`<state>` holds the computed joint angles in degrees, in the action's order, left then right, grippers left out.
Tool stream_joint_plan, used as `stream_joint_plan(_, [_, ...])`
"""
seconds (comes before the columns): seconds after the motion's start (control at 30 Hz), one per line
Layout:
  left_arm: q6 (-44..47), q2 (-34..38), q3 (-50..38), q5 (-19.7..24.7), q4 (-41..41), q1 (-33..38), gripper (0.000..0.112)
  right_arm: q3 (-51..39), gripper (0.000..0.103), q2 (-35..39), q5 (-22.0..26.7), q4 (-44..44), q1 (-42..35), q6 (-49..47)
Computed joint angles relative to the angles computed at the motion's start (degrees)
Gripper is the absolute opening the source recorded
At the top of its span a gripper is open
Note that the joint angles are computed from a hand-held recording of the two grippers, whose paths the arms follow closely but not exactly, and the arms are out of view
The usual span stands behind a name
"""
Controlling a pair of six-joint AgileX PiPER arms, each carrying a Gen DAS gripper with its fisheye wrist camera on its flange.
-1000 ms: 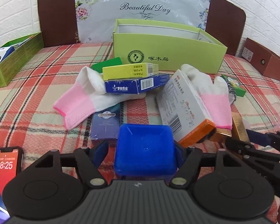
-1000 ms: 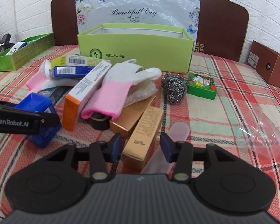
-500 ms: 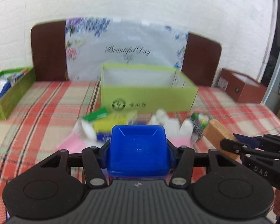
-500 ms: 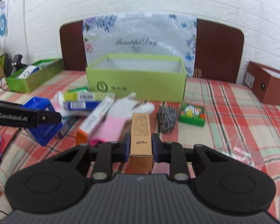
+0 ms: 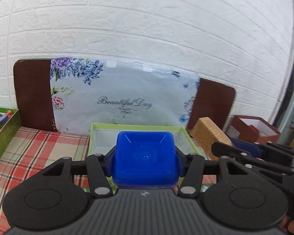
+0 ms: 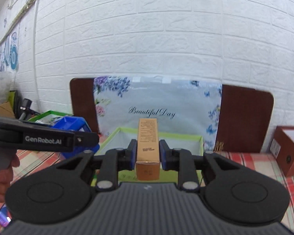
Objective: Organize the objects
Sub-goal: 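Carry both items into the lime-green box and open both grippers, then grasp the white-orange medicine box with the left gripper while the right grasps the clear tube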
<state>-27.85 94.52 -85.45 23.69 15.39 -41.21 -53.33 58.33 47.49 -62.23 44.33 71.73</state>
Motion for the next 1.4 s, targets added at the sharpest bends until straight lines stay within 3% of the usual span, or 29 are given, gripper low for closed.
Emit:
stream_joint_plan(0.1, [-0.19, 8.46, -9.15, 2.57, 1.20, 1.14, 0.058, -2.36, 0.023, 5.73, -10.05, 3.44, -11.29, -4.14])
stream_joint_plan(0.3, [4.99, 25.25, -29.28, 9.92, -5.63, 4.59, 0.058, -7.97, 0.023, 18.99, -22.24, 11.02, -23.90, -10.88])
stream_joint_plan(0.43, [7.93, 34.22, -41.84, 14.83, -8.35, 5.90, 0.058, -11.45, 0.023, 27.45, -26.50, 18.93, -28.41, -17.45])
stream_joint_plan(0.6, [9.39, 39.70, -49.22, 18.11, -9.23, 6.54, 0.059, -15.37, 0.023, 35.43, -28.62, 28.40, -31.28, -25.19])
stream_joint_plan(0.67, [6.24, 41.02, -51.35, 19.71, -5.49, 5.92, 0.085, -16.63, 0.023, 37.63, -28.67, 29.50, -31.61, -26.53])
stream_joint_plan(0.73, [0.81, 39.88, -49.10, 18.27, 0.52, 5.04, 0.094, -17.96, 0.025, 39.36, -28.43, 32.76, -31.93, -31.05])
stream_joint_plan(0.77, [0.17, 39.10, -47.98, 17.37, 1.17, 5.06, 0.094, -17.91, 0.031, 39.58, -28.95, 33.43, -32.09, -31.62])
stream_joint_plan(0.8, [0.95, 38.45, -47.38, 17.06, -0.05, 5.36, 0.094, -17.58, 0.053, 39.40, -29.46, 33.43, -32.18, -31.24])
stream_joint_plan(0.83, [1.48, 37.86, -47.15, 17.34, -1.26, 5.62, 0.094, -16.95, 0.067, 38.85, -29.90, 32.08, -32.06, -29.75])
stream_joint_plan(0.9, [1.37, 35.46, -44.44, 16.69, -1.73, 5.72, 0.094, -14.88, 0.076, 36.90, -31.36, 25.50, -31.57, -23.87])
stream_joint_plan(1.0, [1.29, 28.08, -34.41, 12.39, -0.71, 5.27, 0.094, -12.62, 0.101, 32.69, -30.96, 23.37, -30.77, -22.09])
stream_joint_plan(1.1, [-0.39, 18.81, -22.43, 7.46, 1.55, 4.20, 0.095, -7.63, 0.103, 25.59, -33.12, 22.14, -30.32, -20.51])
stream_joint_plan(1.17, [-3.05, 12.35, -14.62, 4.77, 3.55, 3.06, 0.099, -5.10, 0.103, 20.43, -31.46, 19.39, -28.71, -17.20])
stream_joint_plan(1.3, [-14.85, -0.05, 0.75, -0.54, 14.78, -0.65, 0.101, 1.10, 0.103, 9.45, -24.55, 8.84, -22.24, -5.35])
stream_joint_plan(1.4, [-26.30, -7.29, 10.46, -2.29, 25.67, -4.33, 0.101, 6.99, 0.103, 1.28, -14.14, -0.37, -11.89, 4.53])
